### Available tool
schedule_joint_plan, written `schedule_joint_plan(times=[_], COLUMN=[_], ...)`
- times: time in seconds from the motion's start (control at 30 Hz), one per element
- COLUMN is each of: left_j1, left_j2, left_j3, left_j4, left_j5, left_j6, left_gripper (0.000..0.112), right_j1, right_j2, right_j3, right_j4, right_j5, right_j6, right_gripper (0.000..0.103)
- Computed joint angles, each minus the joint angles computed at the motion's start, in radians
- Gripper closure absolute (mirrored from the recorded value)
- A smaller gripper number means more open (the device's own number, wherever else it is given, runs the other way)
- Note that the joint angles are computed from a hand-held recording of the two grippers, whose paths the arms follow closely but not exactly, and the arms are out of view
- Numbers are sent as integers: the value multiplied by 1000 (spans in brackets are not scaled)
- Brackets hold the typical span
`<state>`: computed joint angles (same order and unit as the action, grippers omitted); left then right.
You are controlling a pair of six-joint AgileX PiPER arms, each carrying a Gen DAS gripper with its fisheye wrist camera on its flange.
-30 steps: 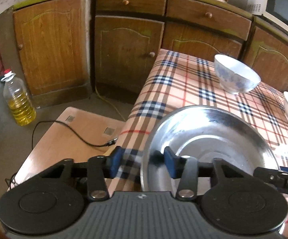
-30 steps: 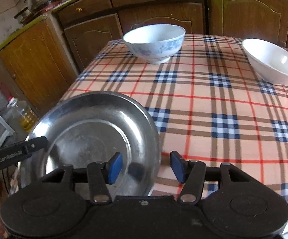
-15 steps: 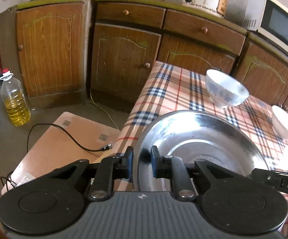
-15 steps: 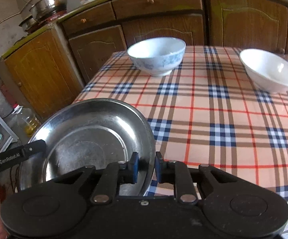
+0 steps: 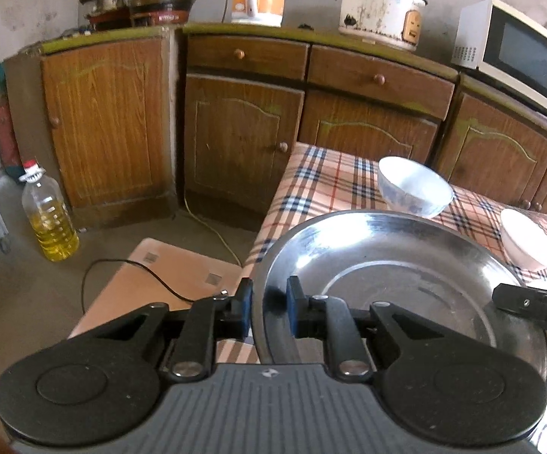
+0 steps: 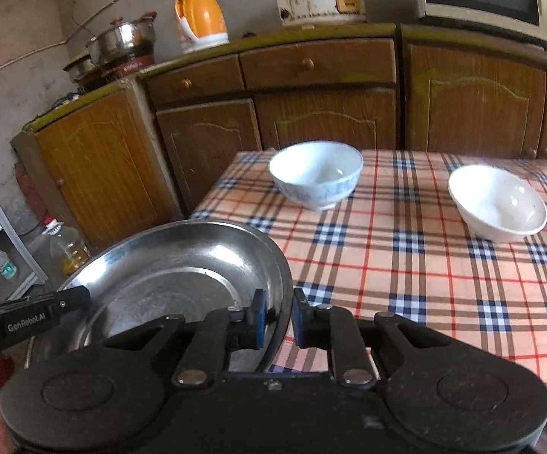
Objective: Organize plates and bowls
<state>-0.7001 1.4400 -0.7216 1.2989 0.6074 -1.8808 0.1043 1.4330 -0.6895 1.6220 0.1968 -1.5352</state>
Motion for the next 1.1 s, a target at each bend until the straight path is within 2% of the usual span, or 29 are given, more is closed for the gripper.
schedule_joint_plan(times=[0.1,0.27,0.6,0.73,1.1], left_j1=[-33,-93,-226,-275,-378], left_j2=[-29,-66,-112,-124,-130], left_j3=[-6,-24,-52,-56,-93], left_j4=[-27,-73,-132,-145,-196], left_j5=[48,129,271,317,427], left_j6=[26,66,110,103,137], left_gripper=[94,94,94,94,93], right_j1=[-3,-15,-79,-126,-257], right_j2=[-45,-119,-264,-319,-397], right_j3=[11,18,53,69,80], right_j4=[-52,-232,-499,-536,-518], right_j5=[9,28,109,166,311], right_j6=[54,233,492,523,484], right_gripper=[84,84,84,84,84])
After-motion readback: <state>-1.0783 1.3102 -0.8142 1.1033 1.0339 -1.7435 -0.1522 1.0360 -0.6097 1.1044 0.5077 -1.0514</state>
